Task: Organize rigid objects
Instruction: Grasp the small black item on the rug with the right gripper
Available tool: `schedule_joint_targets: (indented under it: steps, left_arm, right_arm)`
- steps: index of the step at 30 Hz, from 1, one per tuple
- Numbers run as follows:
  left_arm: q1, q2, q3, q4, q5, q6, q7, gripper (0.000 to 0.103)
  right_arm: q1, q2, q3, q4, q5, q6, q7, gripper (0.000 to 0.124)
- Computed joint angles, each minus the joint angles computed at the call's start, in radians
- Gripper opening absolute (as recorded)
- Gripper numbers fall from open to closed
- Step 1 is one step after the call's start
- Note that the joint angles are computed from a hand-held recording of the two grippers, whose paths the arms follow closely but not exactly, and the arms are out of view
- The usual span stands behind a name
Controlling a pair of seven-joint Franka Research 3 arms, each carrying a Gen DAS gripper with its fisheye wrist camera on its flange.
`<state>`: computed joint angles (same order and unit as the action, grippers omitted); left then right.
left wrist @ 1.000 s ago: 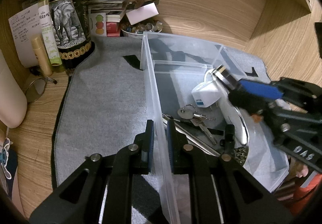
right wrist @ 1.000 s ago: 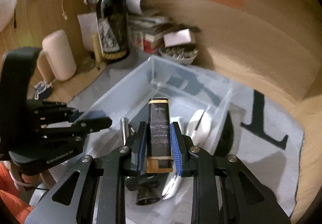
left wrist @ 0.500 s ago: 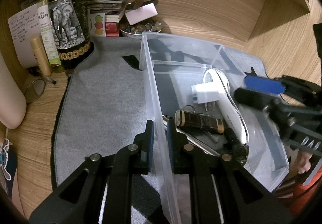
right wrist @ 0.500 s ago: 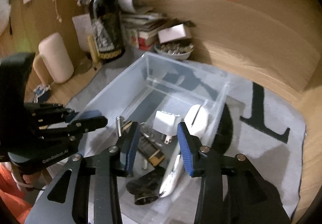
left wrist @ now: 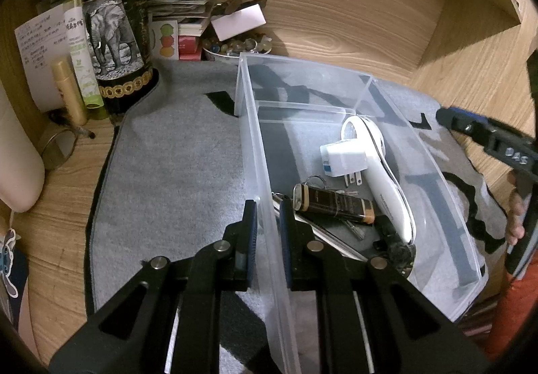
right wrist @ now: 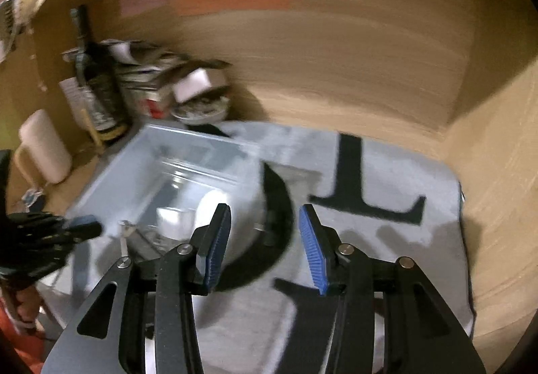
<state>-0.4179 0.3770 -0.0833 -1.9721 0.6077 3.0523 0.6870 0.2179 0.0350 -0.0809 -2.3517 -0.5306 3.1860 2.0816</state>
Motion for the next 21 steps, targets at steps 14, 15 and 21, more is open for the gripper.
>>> schedule_joint_targets:
  steps: [14, 15, 21]
  left_arm:
    - [0.001, -0.002, 0.000, -0.003, -0.004, -0.002, -0.002, 0.012]
    - [0.002, -0.002, -0.001, -0.003, -0.005, -0.002, -0.001, 0.012]
    - [0.011, -0.002, -0.009, -0.007, -0.019, 0.002, 0.009, 0.012]
  right_arm:
    - [-0.109, 0.146, 0.168, 0.099, 0.633, -0.147, -0.623, 0.039]
    - [-0.083, 0.159, 0.143, 0.115, 0.616, -0.161, -0.618, 0.039]
    - [-0.012, 0.228, 0.084, 0.187, 0.621, -0.208, -0.672, 0.039]
